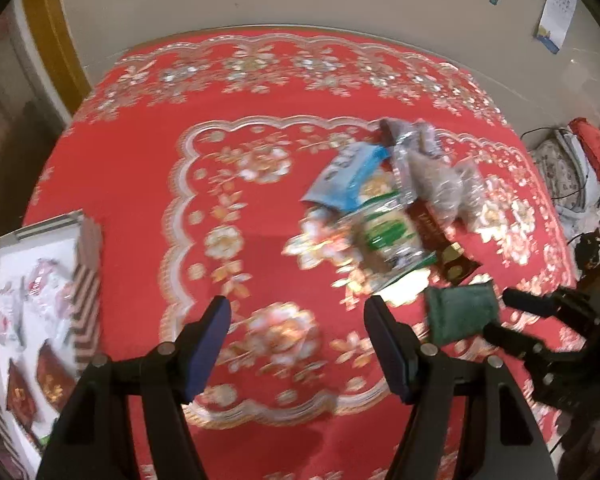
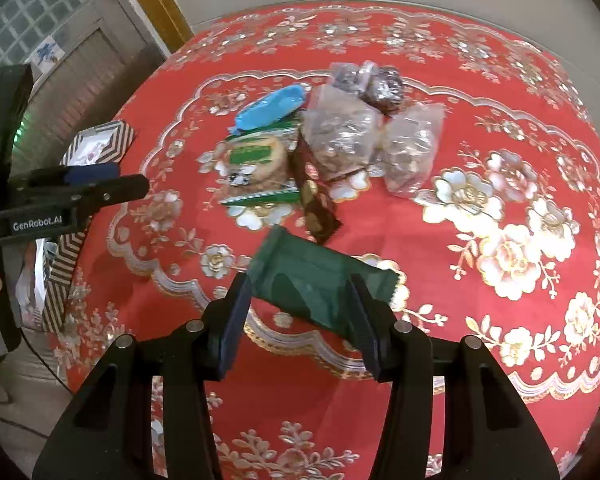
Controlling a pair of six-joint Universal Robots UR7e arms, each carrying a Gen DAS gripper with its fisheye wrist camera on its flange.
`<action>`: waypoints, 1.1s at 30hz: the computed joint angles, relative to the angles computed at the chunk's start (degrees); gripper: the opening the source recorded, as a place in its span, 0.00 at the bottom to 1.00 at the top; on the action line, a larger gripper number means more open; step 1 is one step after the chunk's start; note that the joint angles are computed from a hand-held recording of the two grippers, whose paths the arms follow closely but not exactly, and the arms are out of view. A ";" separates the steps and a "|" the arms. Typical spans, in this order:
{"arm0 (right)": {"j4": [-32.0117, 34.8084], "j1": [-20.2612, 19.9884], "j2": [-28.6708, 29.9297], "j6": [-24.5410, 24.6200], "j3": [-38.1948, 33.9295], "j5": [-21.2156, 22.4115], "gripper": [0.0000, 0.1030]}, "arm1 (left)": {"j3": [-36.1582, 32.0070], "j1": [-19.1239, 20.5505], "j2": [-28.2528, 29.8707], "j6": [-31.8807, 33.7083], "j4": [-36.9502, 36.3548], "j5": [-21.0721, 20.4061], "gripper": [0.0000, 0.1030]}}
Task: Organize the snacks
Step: 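Move both grippers back over the snack pile, then grasp the dark green packet with the right gripper while the left gripper grasps the green-labelled cake packet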
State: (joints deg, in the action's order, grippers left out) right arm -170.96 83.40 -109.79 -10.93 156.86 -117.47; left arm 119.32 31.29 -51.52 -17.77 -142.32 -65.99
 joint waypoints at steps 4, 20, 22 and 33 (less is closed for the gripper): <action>0.48 -1.41 -1.52 -0.81 0.42 0.88 0.48 | -1.98 -0.22 2.65 -0.63 -0.44 -2.29 0.69; 3.65 -7.94 -7.22 -5.73 0.48 5.87 0.48 | -8.64 0.13 11.35 -3.86 0.61 -4.86 0.69; 3.88 -8.82 -7.42 -6.34 0.34 6.60 0.48 | -9.28 0.02 12.23 -4.00 0.90 -4.78 0.69; 4.96 -6.91 -1.69 -15.83 -2.03 5.42 0.47 | -10.73 0.18 14.25 -2.95 2.09 -2.65 0.69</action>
